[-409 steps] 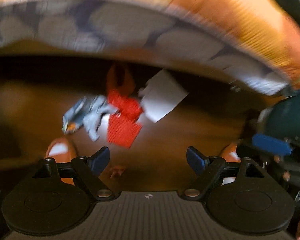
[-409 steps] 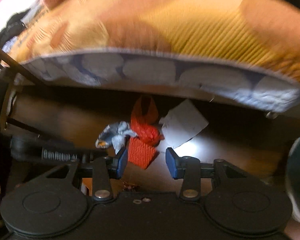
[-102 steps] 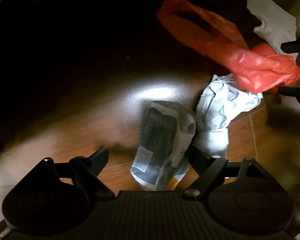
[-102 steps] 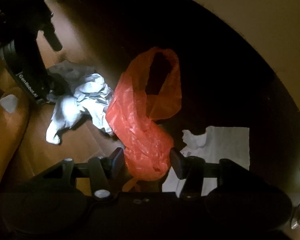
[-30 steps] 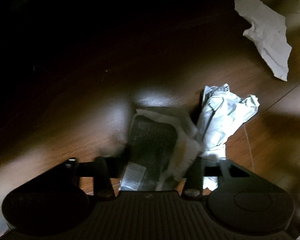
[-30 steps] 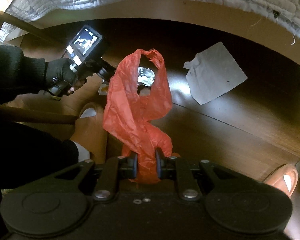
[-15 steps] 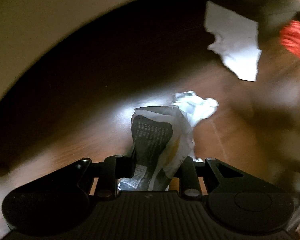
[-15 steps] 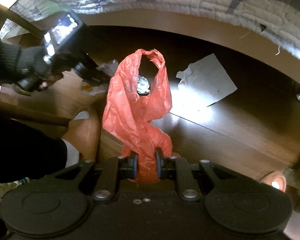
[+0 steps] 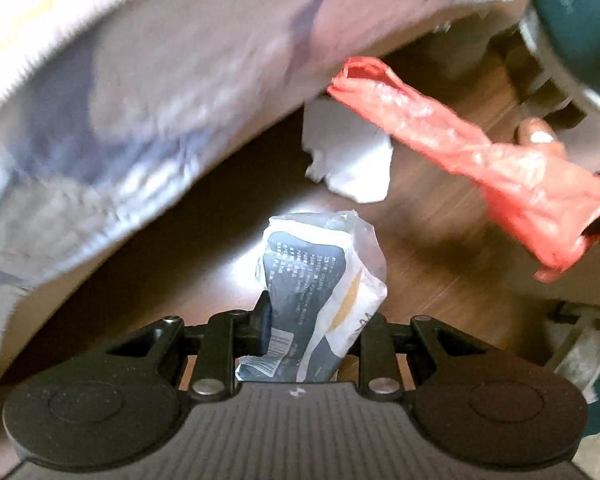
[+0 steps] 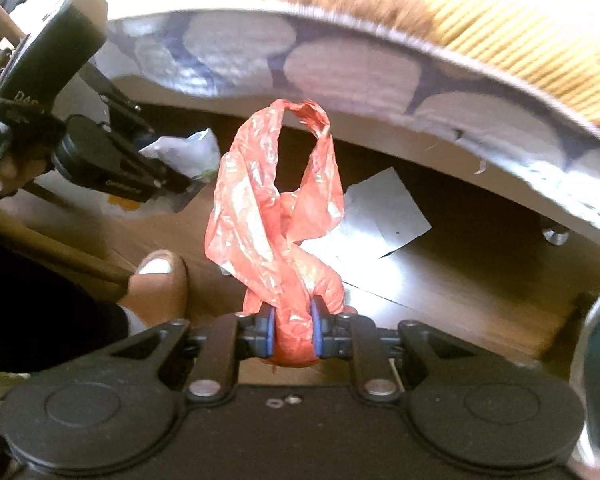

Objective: Collect trash
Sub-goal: 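Carry the packet and red bag with both tools over the teal bin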

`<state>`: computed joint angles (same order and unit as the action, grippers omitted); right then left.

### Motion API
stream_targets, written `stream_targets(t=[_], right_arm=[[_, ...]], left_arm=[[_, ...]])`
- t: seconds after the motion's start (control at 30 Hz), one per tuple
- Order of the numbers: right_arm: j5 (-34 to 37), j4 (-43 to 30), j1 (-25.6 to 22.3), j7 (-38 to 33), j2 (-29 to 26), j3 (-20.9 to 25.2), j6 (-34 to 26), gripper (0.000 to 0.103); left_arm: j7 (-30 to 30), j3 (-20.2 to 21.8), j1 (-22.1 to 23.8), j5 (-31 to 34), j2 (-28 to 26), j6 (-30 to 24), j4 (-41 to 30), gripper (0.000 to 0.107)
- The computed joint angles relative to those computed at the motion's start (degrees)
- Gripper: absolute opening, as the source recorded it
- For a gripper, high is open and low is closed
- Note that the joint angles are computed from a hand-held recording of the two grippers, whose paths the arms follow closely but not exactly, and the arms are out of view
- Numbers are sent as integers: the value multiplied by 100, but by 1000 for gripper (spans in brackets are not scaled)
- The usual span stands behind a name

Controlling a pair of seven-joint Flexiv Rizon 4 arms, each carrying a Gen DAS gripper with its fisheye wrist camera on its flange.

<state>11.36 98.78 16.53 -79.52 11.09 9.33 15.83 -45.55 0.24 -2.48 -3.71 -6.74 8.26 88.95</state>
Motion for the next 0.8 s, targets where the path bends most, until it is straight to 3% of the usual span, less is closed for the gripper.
stream_targets(t=[0.17, 0.43, 0.63, 0.8], right_arm=[[-150, -110, -89, 300, 610, 12, -176, 17], [-860, -414, -462, 748, 1340, -134, -51, 17], [-1468, -523, -988, 814, 1624, -409, 34, 17], [-1823, -381, -1486, 777, 1754, -685, 292, 17]], left_arm=[[-164, -112, -110, -256, 294, -285, -370, 24], [-929, -399, -451, -914, 452, -436, -1182, 24], [-1748, -764, -966, -1142, 126, -221, -1998, 24], [-2310, -1090, -1524, -1121, -482, -158, -3019, 24]])
